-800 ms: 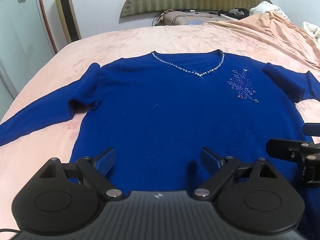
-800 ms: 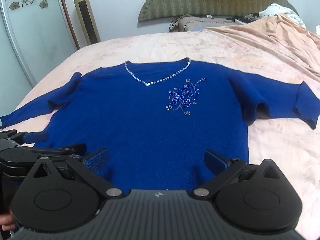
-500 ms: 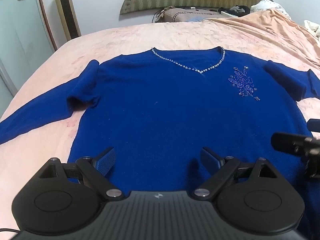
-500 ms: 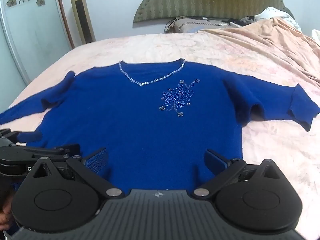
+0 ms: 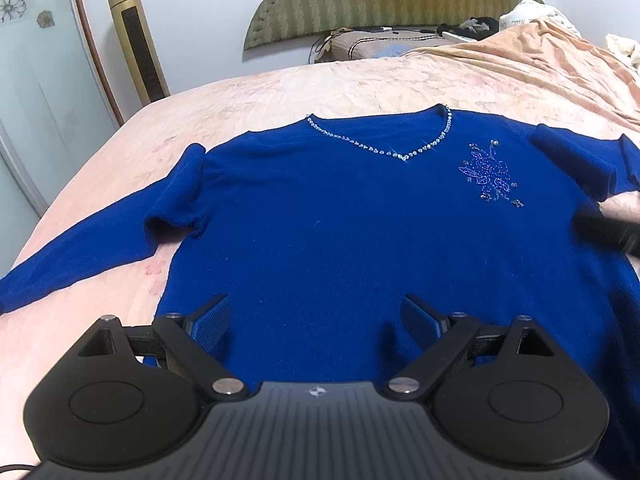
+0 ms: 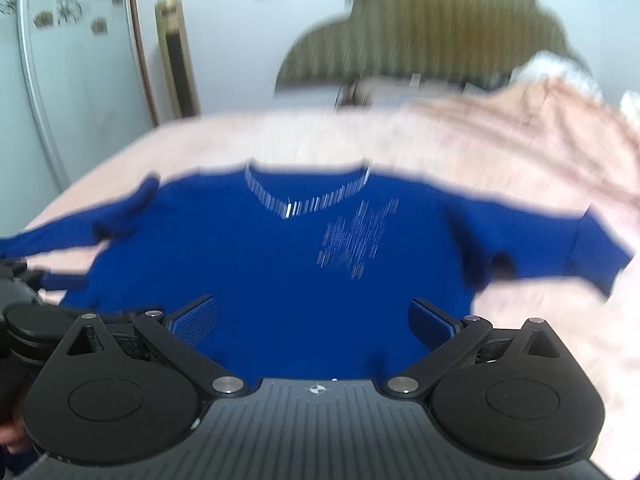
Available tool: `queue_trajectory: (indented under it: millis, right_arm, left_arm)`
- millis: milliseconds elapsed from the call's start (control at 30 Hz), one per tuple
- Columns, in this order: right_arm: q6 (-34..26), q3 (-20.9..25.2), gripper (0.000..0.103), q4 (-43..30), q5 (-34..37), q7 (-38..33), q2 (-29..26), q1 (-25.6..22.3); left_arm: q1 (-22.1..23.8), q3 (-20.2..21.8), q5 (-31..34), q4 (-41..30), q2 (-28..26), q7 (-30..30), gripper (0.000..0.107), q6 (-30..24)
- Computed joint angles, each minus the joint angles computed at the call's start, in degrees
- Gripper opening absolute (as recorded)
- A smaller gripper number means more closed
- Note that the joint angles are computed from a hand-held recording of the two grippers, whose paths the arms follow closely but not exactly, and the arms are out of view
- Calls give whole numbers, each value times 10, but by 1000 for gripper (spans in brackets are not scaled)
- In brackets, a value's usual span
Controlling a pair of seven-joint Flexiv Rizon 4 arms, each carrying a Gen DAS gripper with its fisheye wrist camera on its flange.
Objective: Fold small clothes
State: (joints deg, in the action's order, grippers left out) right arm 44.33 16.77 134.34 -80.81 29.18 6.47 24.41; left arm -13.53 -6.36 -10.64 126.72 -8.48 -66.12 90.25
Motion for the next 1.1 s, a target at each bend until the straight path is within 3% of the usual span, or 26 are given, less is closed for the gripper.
queue_trajectory:
  millis: [33,100,167,233,267,367,467,733,933,1100]
  right_arm:
    - [-32,8,103,-3,-5,-3,1,4]
    - [-75,23,103,-16,61,-24,-3,12]
    - [-3,0,103,-6,120,-36,-1,8]
    - [90,-20,102,17,96,4,3,-15]
    - [105,-20,102,21,89,17,2,-21]
    - [102,-14,103,13,91,4,-8,-24]
    - [98,-11,103,9,88,10,-11,-23]
    - [192,-32,103,22,29,43,-15,-50]
    - [122,-12,103,6,59,-13,-21,-29]
    - [120,-15,103,9,60,-10,-16,-28]
  left_arm:
    - [-2,3,2,-2,-1,-4,92,-3]
    - [-3,5,3,-3,0,-9,92,-10]
    - [6,-9,-18,1,3,4,92,-17]
    - [12,-19,-42,6,5,20,92,-21]
    - [11,-18,-44,5,5,21,92,-23]
    - [1,-5,-32,-1,3,8,92,-32]
    - [9,-18,-59,2,4,27,92,-38]
    - [-7,8,-18,-15,0,-10,92,-64]
    - [-10,14,6,-24,-3,-29,92,-77]
    - [-9,17,19,-30,-4,-44,92,-86]
